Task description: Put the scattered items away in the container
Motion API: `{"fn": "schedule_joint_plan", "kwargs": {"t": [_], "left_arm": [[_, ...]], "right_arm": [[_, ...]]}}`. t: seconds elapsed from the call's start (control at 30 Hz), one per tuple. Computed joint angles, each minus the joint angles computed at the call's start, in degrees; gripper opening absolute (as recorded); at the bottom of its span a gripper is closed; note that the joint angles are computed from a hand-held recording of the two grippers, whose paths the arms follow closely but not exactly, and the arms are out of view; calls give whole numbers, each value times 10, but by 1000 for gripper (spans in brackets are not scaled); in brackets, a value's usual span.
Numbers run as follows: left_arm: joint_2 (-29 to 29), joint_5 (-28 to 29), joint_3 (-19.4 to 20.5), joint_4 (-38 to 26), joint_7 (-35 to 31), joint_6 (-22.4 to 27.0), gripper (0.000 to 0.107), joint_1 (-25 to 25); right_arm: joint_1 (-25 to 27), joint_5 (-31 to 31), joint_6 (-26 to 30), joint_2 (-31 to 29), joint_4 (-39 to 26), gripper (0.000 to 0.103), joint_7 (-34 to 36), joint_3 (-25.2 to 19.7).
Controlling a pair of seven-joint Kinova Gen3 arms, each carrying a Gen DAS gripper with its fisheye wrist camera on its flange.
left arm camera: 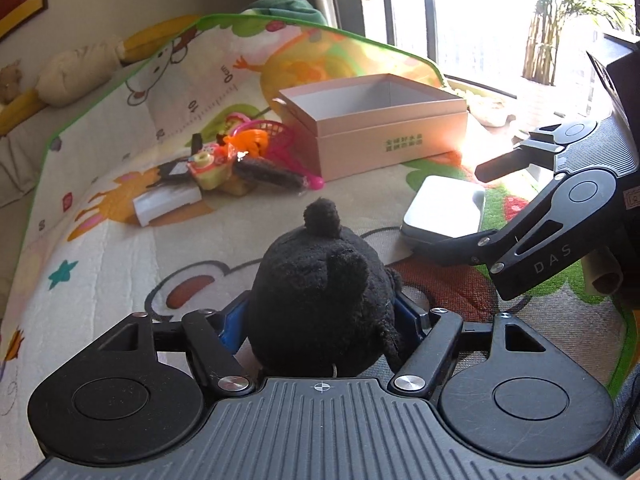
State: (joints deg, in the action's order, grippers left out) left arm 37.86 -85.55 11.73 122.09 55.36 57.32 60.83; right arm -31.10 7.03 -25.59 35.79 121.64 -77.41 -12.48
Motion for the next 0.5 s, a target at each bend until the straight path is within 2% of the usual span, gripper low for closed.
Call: {"fn": "schedule_joint_plan", "kwargs": {"t": [0.07, 0.13, 0.2, 0.27, 0.37, 0.5], "left_arm": [[-3, -10, 1, 7, 8, -6, 78, -1], [-6, -29, 3, 15, 17, -12, 86, -6], [-6, -46, 6, 19, 22, -18, 92, -14], [1, -49, 10, 12, 9, -20, 94, -25], [12, -34, 10, -5, -23, -21, 89, -31], [18, -8, 2, -23, -57, -10, 77, -17]], "right_arm": [[8, 7, 25, 8, -20, 103, -7, -6], [29, 22, 59, 13, -40, 102, -24, -26], [34, 23, 82, 12, -50, 96, -34, -31], [30, 20, 87, 4, -44, 94, -37, -28], [11, 0, 70, -12, -15, 94, -34, -5], [-1, -25, 35, -39, 38, 94, -29, 15]]}}
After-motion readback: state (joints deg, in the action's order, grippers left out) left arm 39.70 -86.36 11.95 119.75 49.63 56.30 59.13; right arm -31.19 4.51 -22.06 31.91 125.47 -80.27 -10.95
